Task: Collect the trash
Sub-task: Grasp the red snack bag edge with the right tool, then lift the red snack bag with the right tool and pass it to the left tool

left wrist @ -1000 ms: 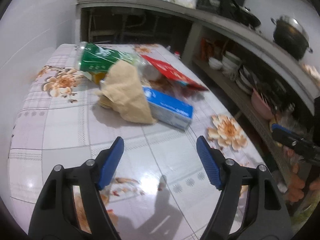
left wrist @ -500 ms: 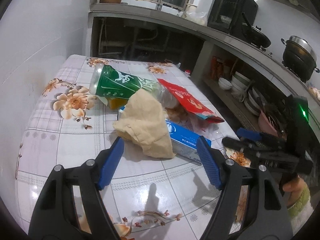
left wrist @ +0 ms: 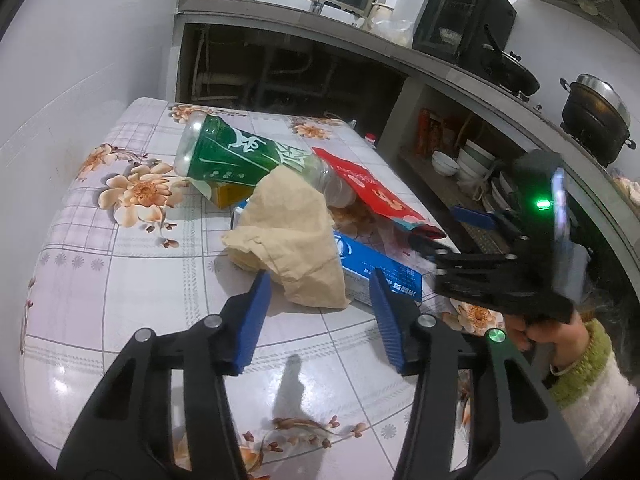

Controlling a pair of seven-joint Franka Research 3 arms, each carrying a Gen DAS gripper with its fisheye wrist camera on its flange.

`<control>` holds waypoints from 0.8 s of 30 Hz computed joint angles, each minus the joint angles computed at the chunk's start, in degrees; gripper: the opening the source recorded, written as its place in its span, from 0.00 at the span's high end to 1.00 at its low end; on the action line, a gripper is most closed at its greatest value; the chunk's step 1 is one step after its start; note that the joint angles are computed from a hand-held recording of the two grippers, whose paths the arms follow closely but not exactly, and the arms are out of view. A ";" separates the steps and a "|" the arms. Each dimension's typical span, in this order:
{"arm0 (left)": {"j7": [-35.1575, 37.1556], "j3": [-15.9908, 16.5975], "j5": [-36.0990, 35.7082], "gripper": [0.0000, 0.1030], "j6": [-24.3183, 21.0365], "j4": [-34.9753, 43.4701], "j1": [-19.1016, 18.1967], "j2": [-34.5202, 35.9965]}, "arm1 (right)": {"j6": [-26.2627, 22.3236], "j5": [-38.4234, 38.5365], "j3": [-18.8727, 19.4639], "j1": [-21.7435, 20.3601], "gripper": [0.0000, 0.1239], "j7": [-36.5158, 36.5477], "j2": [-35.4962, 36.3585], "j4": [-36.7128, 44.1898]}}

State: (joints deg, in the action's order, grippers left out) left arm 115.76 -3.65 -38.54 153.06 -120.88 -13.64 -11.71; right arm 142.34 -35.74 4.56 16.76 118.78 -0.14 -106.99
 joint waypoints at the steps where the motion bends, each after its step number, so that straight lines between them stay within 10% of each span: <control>1: -0.01 0.04 0.08 0.54 -0.09 -0.01 0.07 -0.06 | -0.83 -0.88 0.14 0.15 0.47 0.03 1.00 0.93; 10: 0.96 0.45 -0.91 0.57 -0.75 -0.24 0.25 -0.10 | -4.40 -8.67 -0.95 2.87 0.89 3.36 2.69 1.99; 24: 3.11 0.86 -3.37 0.61 -4.18 -1.62 -0.71 -2.17 | -2.77 -15.27 6.58 -0.89 0.96 13.35 -15.25 -13.97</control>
State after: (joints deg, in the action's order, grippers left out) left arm 118.87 -2.79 -41.91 148.88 -122.50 -14.35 -13.88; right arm 139.57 -51.01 11.14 15.87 132.13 -15.39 -120.96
